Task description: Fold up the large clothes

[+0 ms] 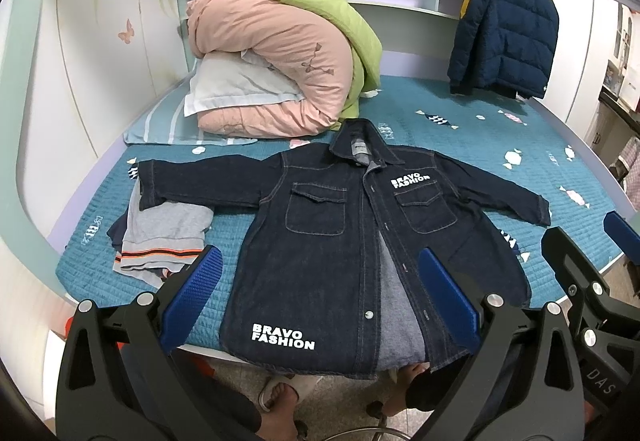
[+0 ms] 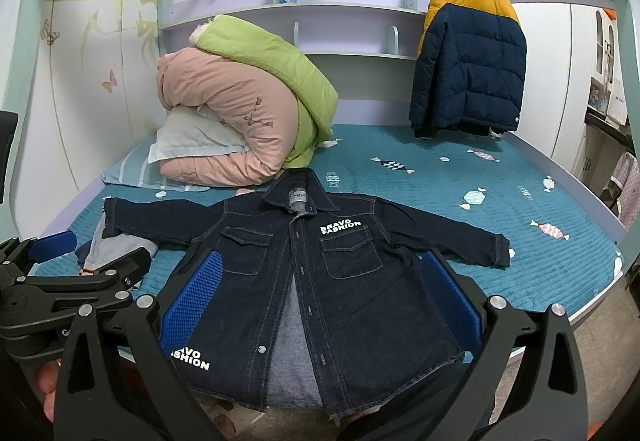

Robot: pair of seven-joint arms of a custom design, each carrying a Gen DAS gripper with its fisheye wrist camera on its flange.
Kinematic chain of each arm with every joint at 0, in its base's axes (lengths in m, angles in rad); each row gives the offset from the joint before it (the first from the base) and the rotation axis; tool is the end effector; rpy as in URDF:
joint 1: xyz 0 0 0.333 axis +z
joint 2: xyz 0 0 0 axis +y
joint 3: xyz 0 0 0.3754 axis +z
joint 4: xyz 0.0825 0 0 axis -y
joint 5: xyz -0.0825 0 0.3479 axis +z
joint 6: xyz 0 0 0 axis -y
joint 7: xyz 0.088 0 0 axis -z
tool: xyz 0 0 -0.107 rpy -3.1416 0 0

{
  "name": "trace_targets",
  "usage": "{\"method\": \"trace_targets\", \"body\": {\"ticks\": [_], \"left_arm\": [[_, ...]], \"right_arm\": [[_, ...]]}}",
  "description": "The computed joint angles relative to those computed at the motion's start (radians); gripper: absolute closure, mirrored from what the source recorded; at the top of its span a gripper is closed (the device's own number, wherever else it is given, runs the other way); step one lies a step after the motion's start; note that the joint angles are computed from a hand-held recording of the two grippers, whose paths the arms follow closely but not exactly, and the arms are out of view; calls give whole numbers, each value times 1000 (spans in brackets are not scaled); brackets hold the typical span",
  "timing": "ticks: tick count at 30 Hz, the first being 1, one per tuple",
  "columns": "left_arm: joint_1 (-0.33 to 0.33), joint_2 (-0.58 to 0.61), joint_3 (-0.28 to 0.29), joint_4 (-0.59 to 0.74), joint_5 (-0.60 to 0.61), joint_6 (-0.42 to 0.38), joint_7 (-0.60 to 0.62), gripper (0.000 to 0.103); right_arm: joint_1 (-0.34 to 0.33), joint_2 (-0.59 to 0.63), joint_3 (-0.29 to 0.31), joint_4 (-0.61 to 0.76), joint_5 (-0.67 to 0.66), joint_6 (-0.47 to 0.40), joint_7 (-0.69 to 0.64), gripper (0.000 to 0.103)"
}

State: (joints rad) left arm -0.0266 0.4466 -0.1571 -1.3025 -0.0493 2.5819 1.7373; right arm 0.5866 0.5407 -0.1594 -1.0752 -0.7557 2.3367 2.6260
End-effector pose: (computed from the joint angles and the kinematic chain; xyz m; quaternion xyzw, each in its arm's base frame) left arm 0.7238 -0.1004 0.6513 -0.5508 0.7275 -0.3235 0.2504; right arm 0.6687 0.3406 0.6652 -0.5364 0.6833 -0.3851 0.3115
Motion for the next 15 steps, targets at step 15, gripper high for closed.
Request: {"method": "trace_targets", "body": {"ticks": [15], "left_arm": [[-13,47,2,104,5,-102,-9,5]], "right_arm": [[-21,22,21,34,43,1,-40,7]]}}
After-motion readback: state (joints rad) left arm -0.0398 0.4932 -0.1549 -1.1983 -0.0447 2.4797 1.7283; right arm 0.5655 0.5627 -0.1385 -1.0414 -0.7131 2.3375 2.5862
